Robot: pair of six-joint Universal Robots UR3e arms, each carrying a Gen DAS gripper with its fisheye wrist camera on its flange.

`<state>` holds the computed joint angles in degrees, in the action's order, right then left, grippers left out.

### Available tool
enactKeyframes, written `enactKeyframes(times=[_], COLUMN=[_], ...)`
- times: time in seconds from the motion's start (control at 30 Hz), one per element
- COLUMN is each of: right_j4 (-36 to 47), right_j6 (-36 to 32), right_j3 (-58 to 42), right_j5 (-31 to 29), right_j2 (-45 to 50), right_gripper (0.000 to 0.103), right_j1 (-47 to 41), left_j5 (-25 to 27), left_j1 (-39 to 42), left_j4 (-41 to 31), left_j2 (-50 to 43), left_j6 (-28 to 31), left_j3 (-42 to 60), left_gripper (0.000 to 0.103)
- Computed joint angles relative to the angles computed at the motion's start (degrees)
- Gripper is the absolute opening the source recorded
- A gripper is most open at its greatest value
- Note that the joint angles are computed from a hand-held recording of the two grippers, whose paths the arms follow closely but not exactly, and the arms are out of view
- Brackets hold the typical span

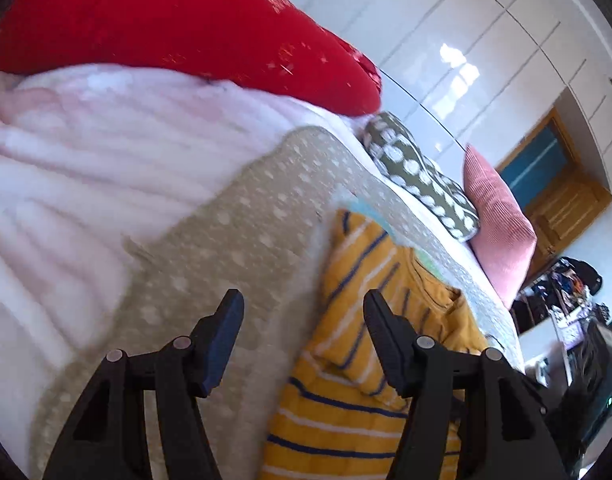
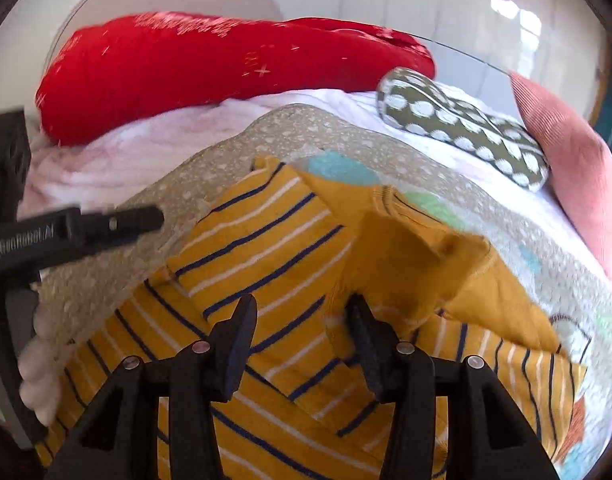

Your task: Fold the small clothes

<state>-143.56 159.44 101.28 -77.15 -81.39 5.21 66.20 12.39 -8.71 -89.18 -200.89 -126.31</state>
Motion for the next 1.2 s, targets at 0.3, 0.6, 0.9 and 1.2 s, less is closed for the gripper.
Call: enactKeyframes(times=[0.3,0.6,0.9,1.2], right_j4=[8.7,21.7,57.5,56.0], right_j6=[-4.2,-7.1,-32.6,-32.5], right_j3=[9.1,24.3,26.5,25.7], right_j5=[8.1,10.5,20.4,22.2], right_j2=[-11.5,-37.6,-63.0,-61.1], right_gripper=[0.051,0.051,0.051,0.051], right_j1=[-6.7,-32.8,-67.2,-72.2], left_j5=[-7.3,10.3,19.6,2.7], left_j1=[1.1,-23.9,-30.2,-16.6], left_j4=[-2.3,-18.0,-24.2,-14.9], left_j2=[-2.6,-22.0,-25.5,-18.7], left_j6=[3.3,8.1,8.6,2.9], left_j3=[1.7,30.6,39.7,29.3], left_gripper=[0.062,0.068,0.008,0.0])
